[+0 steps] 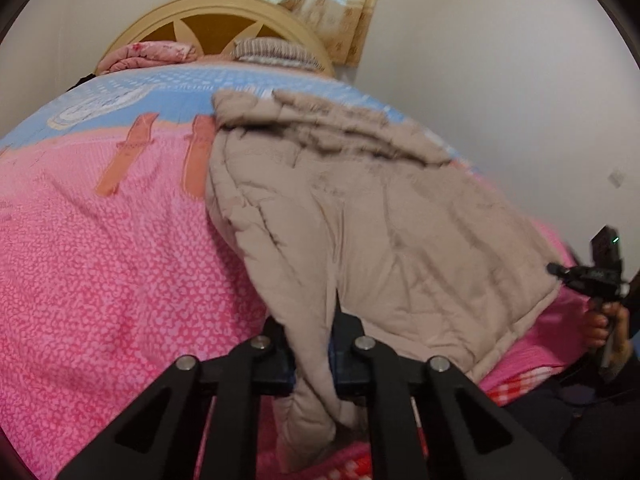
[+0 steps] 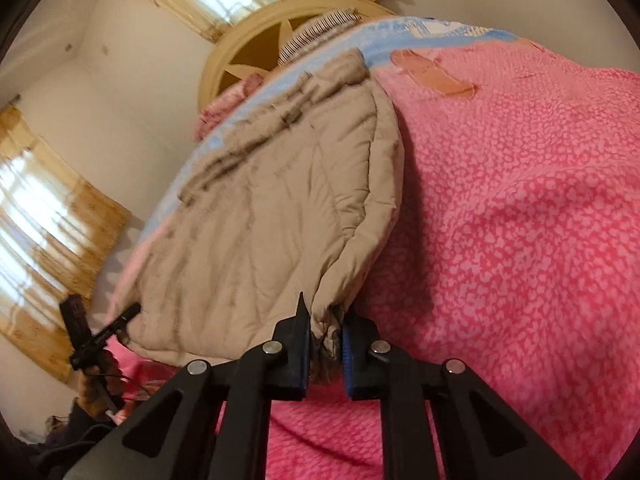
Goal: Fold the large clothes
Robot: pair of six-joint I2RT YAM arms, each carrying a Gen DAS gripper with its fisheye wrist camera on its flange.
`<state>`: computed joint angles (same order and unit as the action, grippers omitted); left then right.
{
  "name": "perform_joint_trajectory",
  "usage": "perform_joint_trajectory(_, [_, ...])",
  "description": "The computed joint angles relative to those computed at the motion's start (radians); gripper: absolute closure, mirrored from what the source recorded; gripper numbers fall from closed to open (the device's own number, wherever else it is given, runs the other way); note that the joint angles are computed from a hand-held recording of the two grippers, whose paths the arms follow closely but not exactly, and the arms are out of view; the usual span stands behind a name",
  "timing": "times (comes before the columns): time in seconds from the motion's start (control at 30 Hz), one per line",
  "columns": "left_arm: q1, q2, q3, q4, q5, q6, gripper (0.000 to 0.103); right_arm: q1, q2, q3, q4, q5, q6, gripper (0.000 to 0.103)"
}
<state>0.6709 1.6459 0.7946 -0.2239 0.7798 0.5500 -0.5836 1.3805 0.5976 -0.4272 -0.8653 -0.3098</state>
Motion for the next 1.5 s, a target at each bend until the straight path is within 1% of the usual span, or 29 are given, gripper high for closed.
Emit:
perform_joint_trajectory(0.07, [0.045, -0.056, 0.002, -0.083, 0.066, 0.067, 0.093, -0.061, -0.07, 0.01, -0.124, -0.057, -0.086, 0.092])
perform_joint_trajectory(0.1, [0.077, -0.092, 0.007, -0.152, 0.111, 0.118, 0.093, -0.076, -0.1, 0.013, -0.165, -0.07, -0.111, 0.092])
perform_joint_trajectory(0.13, [0.097, -0.115, 0.011, -0.193, 0.139, 0.148, 0.094, -0.108, -0.139, 0.025, -0.241, -0.097, -0.163, 0.092])
perform_joint_trajectory(0.17, [0.121, -0.142, 0.019, -0.249, 0.172, 0.187, 0.094, -0.144, -0.17, 0.045, -0.326, -0.128, -0.218, 0.093])
perform_joint_trajectory(0.2, [0.146, -0.165, 0.032, -0.312, 0.208, 0.229, 0.094, -0.169, -0.188, 0.06, -0.386, -0.149, -0.258, 0.093])
perform_joint_trajectory(0.27, [0.19, -0.208, 0.055, -0.425, 0.271, 0.311, 0.094, -0.257, -0.238, 0.123, -0.595, -0.22, -0.416, 0.093])
perform_joint_trajectory(0.3, [0.212, -0.227, 0.071, -0.479, 0.302, 0.346, 0.094, -0.283, -0.252, 0.144, -0.656, -0.239, -0.467, 0.093])
perform_joint_trajectory(0.33, [0.226, -0.228, 0.092, -0.525, 0.327, 0.372, 0.094, -0.329, -0.265, 0.186, -0.77, -0.274, -0.567, 0.093])
perform_joint_trajectory(0.37, [0.243, -0.227, 0.121, -0.582, 0.357, 0.398, 0.094, -0.355, -0.27, 0.216, -0.841, -0.296, -0.629, 0.093])
perform_joint_trajectory(0.43, [0.249, -0.215, 0.166, -0.625, 0.397, 0.385, 0.094, -0.392, -0.269, 0.269, -0.95, -0.343, -0.715, 0.093])
perform_joint_trajectory(0.47, [0.251, -0.192, 0.202, -0.662, 0.424, 0.393, 0.094, -0.394, -0.261, 0.292, -0.976, -0.373, -0.727, 0.093])
perform_joint_trajectory(0.5, [0.241, -0.179, 0.225, -0.651, 0.436, 0.357, 0.094, -0.384, -0.263, 0.307, -0.96, -0.397, -0.696, 0.093])
perform_joint_trajectory(0.57, [0.205, -0.153, 0.254, -0.572, 0.447, 0.25, 0.094, -0.319, -0.316, 0.306, -0.732, -0.424, -0.414, 0.094])
perform_joint_trajectory(0.6, [0.191, -0.149, 0.26, -0.523, 0.447, 0.192, 0.094, -0.276, -0.346, 0.294, -0.571, -0.429, -0.23, 0.094])
perform_joint_trajectory(0.63, [0.172, -0.127, 0.284, -0.49, 0.452, 0.14, 0.094, -0.22, -0.381, 0.267, -0.357, -0.416, -0.012, 0.094])
perform_joint_trajectory(0.67, [0.148, -0.102, 0.316, -0.448, 0.454, 0.077, 0.094, -0.161, -0.406, 0.242, -0.163, -0.378, 0.168, 0.094])
perform_joint_trajectory(0.73, [0.106, -0.066, 0.352, -0.312, 0.442, -0.079, 0.094, -0.053, -0.383, 0.237, 0.073, -0.305, 0.38, 0.094])
perform_joint_trajectory(0.77, [0.086, -0.045, 0.376, -0.271, 0.439, -0.133, 0.094, 0.012, -0.347, 0.253, 0.171, -0.246, 0.458, 0.094])
perform_joint_trajectory(0.83, [0.028, 0.022, 0.456, -0.179, 0.394, -0.254, 0.094, 0.115, -0.266, 0.311, 0.264, -0.14, 0.528, 0.094])
perform_joint_trajectory(0.87, [0.006, 0.054, 0.498, -0.166, 0.378, -0.279, 0.094, 0.156, -0.215, 0.345, 0.301, -0.098, 0.554, 0.094])
perform_joint_trajectory(0.93, [-0.052, 0.145, 0.613, -0.145, 0.312, -0.356, 0.094, 0.254, -0.078, 0.447, 0.361, 0.03, 0.592, 0.095])
perform_joint_trajectory(1.0, [-0.115, 0.264, 0.761, -0.174, 0.229, -0.387, 0.094, 0.308, 0.047, 0.549, 0.371, 0.099, 0.62, 0.095])
perform_joint_trajectory(1.07, [-0.146, 0.361, 0.876, -0.213, 0.197, -0.41, 0.094, 0.356, 0.176, 0.66, 0.366, 0.169, 0.628, 0.095])
perform_joint_trajectory(1.1, [-0.158, 0.399, 0.918, -0.223, 0.174, -0.424, 0.094, 0.369, 0.217, 0.689, 0.368, 0.195, 0.625, 0.095])
perform_joint_trajectory(1.17, [-0.174, 0.477, 1.013, -0.261, 0.161, -0.436, 0.094, 0.383, 0.307, 0.767, 0.348, 0.218, 0.63, 0.095])
perform_joint_trajectory(1.23, [-0.189, 0.525, 1.077, -0.287, 0.129, -0.439, 0.094, 0.396, 0.386, 0.844, 0.328, 0.253, 0.626, 0.095])
perform_joint_trajectory(1.5, [-0.232, 0.735, 1.383, -0.431, 0.059, -0.447, 0.094, 0.415, 0.649, 1.126, 0.221, 0.319, 0.592, 0.095])
